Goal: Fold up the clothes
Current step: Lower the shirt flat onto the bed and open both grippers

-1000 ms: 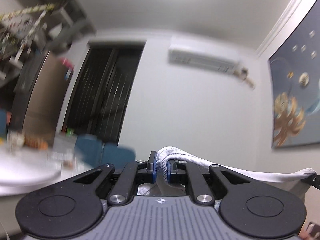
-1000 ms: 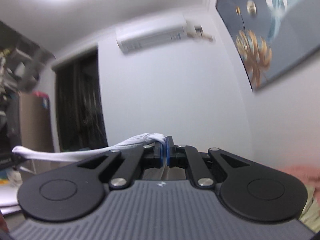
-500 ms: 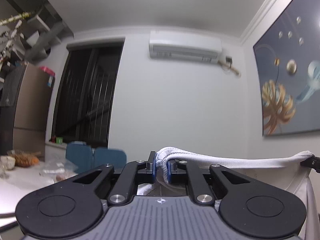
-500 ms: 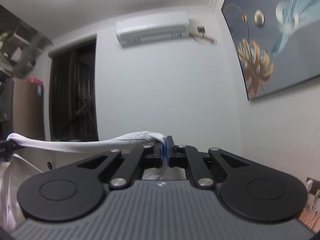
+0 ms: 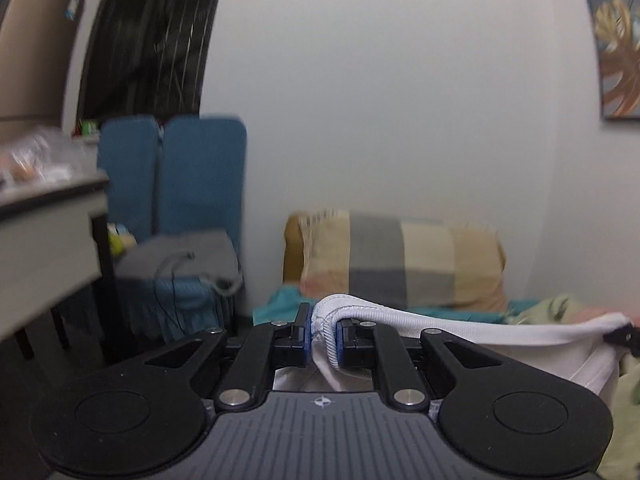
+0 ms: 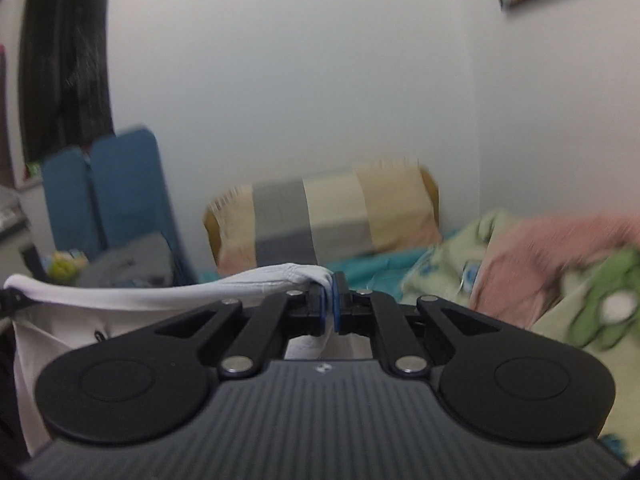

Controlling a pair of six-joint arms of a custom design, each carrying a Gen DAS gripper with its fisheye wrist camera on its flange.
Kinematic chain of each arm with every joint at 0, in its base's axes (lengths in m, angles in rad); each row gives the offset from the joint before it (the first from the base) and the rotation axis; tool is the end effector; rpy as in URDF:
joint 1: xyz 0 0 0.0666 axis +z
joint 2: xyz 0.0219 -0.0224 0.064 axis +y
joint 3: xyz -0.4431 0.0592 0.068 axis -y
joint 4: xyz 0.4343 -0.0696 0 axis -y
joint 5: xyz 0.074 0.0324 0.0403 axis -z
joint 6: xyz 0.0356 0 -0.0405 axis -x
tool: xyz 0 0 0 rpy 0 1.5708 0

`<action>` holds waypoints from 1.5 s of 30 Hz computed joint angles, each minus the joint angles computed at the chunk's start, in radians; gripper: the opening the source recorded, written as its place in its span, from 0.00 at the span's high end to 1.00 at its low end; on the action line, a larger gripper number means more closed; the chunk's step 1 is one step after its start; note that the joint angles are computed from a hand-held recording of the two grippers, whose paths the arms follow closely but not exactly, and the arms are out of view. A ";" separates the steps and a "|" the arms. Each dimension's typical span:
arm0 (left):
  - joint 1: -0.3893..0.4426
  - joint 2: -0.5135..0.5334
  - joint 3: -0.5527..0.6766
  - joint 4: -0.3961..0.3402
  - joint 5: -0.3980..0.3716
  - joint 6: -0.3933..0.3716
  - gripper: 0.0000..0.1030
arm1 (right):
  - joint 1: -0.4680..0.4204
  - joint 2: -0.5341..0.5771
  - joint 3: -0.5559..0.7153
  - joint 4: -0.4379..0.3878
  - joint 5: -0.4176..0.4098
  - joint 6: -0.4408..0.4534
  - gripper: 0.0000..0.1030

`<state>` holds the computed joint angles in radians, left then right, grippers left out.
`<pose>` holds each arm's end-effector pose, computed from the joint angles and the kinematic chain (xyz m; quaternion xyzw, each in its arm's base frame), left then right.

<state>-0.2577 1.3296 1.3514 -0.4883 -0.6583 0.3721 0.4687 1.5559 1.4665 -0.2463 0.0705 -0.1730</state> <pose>0.4961 -0.1087 0.5405 -0.2153 0.7947 0.1079 0.5572 0.5537 0.2771 0.4996 -0.0998 0.8089 0.1552 0.5582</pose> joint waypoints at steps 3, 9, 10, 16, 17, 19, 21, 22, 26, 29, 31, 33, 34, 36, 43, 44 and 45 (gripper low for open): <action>0.075 0.146 -0.041 0.099 0.091 -0.006 0.88 | -0.009 0.175 0.068 -0.005 -0.011 -0.015 0.94; 0.184 0.387 -0.023 0.192 0.230 0.000 0.80 | -0.022 0.417 0.185 -0.007 -0.046 -0.006 0.94; 0.197 0.409 -0.007 0.181 0.243 -0.006 0.71 | -0.024 0.443 0.211 -0.015 -0.058 -0.004 0.93; 0.245 0.439 0.046 0.066 0.348 0.009 0.23 | -0.041 0.509 0.310 -0.151 -0.168 -0.022 0.70; 0.250 0.427 0.045 0.051 0.362 0.006 0.16 | -0.044 0.505 0.304 -0.146 -0.195 -0.026 0.63; 0.258 0.400 0.039 0.028 0.390 -0.005 0.05 | -0.048 0.492 0.294 -0.153 -0.250 -0.036 0.26; 0.259 0.364 0.022 0.011 0.405 -0.028 0.00 | -0.051 0.475 0.285 -0.168 -0.292 -0.042 0.22; 0.255 0.340 0.011 -0.001 0.407 -0.033 0.00 | -0.050 0.456 0.271 -0.174 -0.294 -0.039 0.22; 0.218 0.203 -0.060 -0.045 0.380 -0.012 0.00 | -0.046 0.341 0.163 -0.158 -0.285 -0.025 0.22; 0.173 0.070 -0.136 -0.071 0.377 0.022 0.00 | -0.047 0.215 0.039 -0.125 -0.289 -0.017 0.22; 0.134 -0.013 -0.180 -0.096 0.359 0.013 0.01 | -0.045 0.132 -0.035 -0.122 -0.297 0.020 0.22; 0.079 -0.096 -0.224 -0.117 0.282 0.003 0.01 | -0.040 0.046 -0.106 -0.115 -0.290 0.075 0.22; 0.049 -0.136 -0.242 -0.136 0.243 0.010 0.01 | -0.036 0.000 -0.142 -0.107 -0.279 0.099 0.22; -0.013 -0.219 -0.279 -0.176 0.178 0.055 0.01 | -0.037 -0.095 -0.216 -0.089 -0.295 0.090 0.22; -0.327 -0.416 -0.349 -0.413 -0.087 0.380 0.01 | -0.044 -0.422 -0.449 -0.097 -0.341 0.040 0.22; -0.379 -0.428 -0.354 -0.448 -0.125 0.426 0.01 | -0.039 -0.467 -0.482 -0.108 -0.334 0.045 0.22; -0.428 -0.433 -0.357 -0.482 -0.166 0.470 0.01 | -0.035 -0.510 -0.517 -0.110 -0.328 0.052 0.22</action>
